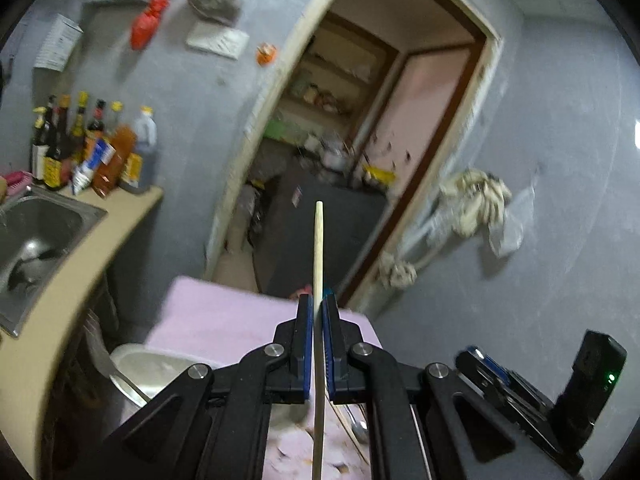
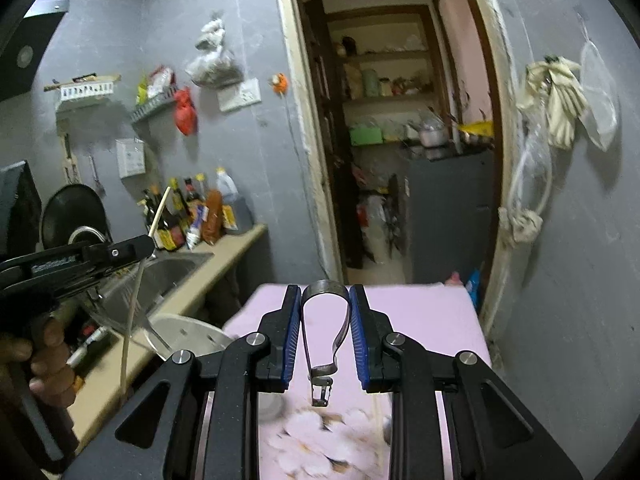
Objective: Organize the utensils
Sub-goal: 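Lift chopstick and tong and carry both over the white holder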
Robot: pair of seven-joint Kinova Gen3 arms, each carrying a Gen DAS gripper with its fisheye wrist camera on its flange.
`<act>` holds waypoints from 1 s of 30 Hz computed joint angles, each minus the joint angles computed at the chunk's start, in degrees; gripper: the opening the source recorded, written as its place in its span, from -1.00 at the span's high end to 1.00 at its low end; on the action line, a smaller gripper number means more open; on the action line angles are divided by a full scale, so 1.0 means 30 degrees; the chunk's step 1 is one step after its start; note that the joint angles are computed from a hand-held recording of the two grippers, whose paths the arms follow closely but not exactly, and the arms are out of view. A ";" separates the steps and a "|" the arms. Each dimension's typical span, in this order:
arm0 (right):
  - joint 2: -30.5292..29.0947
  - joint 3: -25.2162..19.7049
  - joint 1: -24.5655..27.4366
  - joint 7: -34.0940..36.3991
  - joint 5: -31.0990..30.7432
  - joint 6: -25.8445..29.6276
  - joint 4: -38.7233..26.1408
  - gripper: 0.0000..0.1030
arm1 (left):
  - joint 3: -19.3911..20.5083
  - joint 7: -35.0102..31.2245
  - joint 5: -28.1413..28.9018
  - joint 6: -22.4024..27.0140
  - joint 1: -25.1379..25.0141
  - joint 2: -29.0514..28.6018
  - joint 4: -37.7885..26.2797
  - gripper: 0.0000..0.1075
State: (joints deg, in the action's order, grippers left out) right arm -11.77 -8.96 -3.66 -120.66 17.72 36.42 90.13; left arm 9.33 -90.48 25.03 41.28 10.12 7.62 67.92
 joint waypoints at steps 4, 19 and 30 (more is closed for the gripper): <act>0.0383 -0.0712 -0.0291 -0.0496 0.0633 -0.0264 -0.1095 0.59 | -0.0378 -0.0601 0.0703 -0.1064 -0.0825 -0.0388 0.0376 0.90; 0.2754 -0.0583 -0.3030 -0.1080 0.1605 -0.0875 -0.2103 0.59 | -0.0433 0.1305 -0.0665 -0.6595 -0.1330 0.0270 0.2871 0.90; 0.3875 0.0123 -0.4421 -0.2236 0.2828 -0.1019 -0.1210 0.59 | -0.1433 0.4963 -0.5639 -0.8643 0.0673 0.0592 0.4207 0.90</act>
